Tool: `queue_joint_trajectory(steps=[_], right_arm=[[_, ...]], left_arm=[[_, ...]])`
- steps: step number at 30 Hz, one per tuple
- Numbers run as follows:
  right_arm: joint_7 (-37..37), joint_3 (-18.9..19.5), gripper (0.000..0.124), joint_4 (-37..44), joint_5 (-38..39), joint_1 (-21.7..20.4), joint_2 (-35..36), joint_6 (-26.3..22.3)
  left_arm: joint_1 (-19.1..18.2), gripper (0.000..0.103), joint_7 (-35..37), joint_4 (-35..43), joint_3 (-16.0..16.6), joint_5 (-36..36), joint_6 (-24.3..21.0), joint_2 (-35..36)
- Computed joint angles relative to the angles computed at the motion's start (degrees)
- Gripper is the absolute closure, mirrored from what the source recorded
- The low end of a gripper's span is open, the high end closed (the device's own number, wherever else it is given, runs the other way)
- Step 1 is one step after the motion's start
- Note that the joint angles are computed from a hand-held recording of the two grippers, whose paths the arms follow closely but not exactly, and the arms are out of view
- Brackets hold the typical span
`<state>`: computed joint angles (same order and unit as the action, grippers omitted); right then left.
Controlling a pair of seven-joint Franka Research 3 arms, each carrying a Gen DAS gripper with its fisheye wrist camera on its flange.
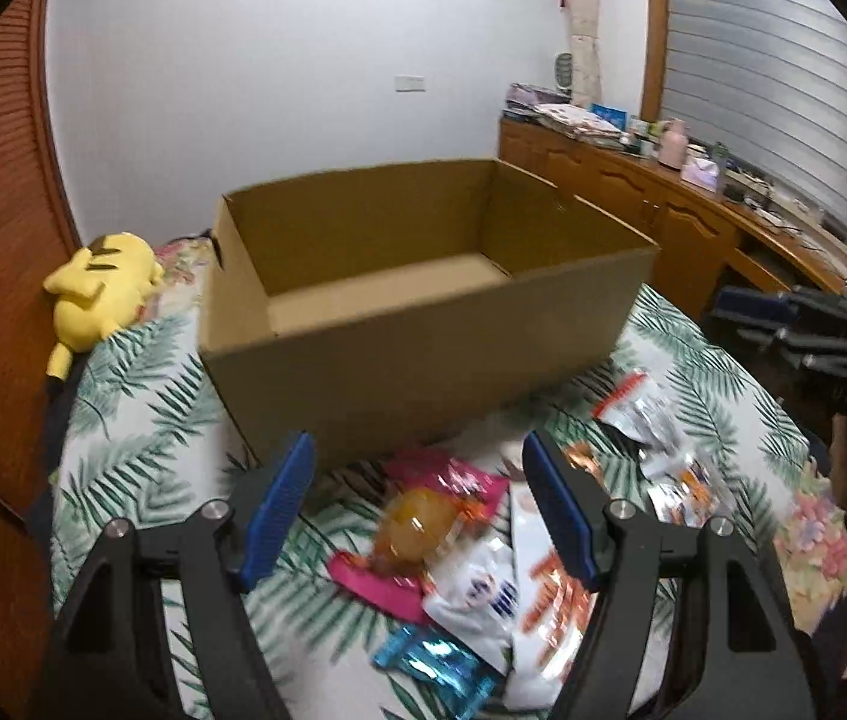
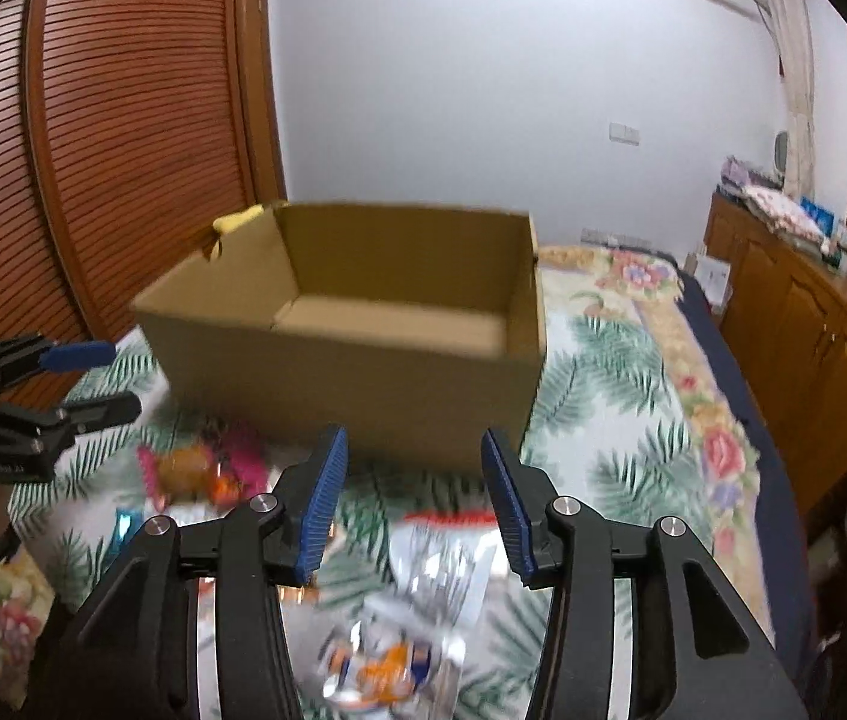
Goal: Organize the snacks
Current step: 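Move both open tools back to the snack pile, then grasp the white chicken-feet packet with the left tool while the right tool grasps the silver pouch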
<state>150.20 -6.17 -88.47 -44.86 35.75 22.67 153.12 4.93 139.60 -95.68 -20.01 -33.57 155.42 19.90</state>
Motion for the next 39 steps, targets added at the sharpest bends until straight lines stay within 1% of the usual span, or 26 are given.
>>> queue_joint_trajectory(steps=[4,10,12,15,17,21,24,26,28,30,35,39], right_arm=[[2.3,0.4,0.074,-4.2,0.0,0.3,-1.2,0.0],[4.5,1.4,0.074,-8.9,0.8,0.1,-1.7,0.1],[4.1,2.1,0.074,-10.0,2.3,-0.5,-1.8,0.7],[3.9,2.4,0.074,-11.6,4.3,-0.6,-1.9,1.6],[4.9,1.9,0.070,-12.2,4.1,-0.1,-2.0,1.9],[7.1,1.5,0.066,-13.6,3.9,0.2,-2.1,4.1],[6.9,1.3,0.062,-13.6,4.2,0.4,-1.8,4.9],[6.7,1.0,0.061,-13.1,4.0,0.8,-1.5,4.7],[6.3,0.8,0.052,-12.8,3.7,1.0,-1.2,4.2],[5.7,0.7,0.046,-12.5,3.5,1.1,-1.0,3.7],[4.5,0.7,0.042,-13.0,4.4,0.7,-0.8,4.8],[1.3,0.9,0.037,-11.6,4.5,1.1,0.1,2.7]], left_arm=[[1.1,0.030,2.7,-3.0,-1.1,-3.5,-0.6,-1.4],[0.3,0.031,5.6,-6.4,-0.5,-6.8,-2.2,-2.7],[-0.2,0.032,6.0,-7.2,-0.1,-7.5,-3.0,-3.1],[-1.0,0.032,6.7,-8.5,0.5,-8.5,-2.8,-3.7],[-1.5,0.032,7.2,-9.2,0.7,-9.0,-2.6,-3.9],[-2.2,0.032,8.3,-10.2,1.1,-9.8,-2.5,-4.3],[-2.5,0.032,8.5,-10.6,1.3,-9.9,-2.6,-4.3],[-2.8,0.032,8.4,-10.6,1.6,-9.6,-2.6,-4.2],[-3.0,0.032,8.1,-10.6,1.7,-9.2,-2.5,-4.0],[-3.1,0.032,7.8,-10.5,1.8,-8.8,-2.5,-3.8],[-3.2,0.032,7.8,-10.6,1.4,-7.9,-2.4,-3.5],[-3.5,0.032,7.4,-10.9,1.3,-6.9,-1.4,-3.4]])
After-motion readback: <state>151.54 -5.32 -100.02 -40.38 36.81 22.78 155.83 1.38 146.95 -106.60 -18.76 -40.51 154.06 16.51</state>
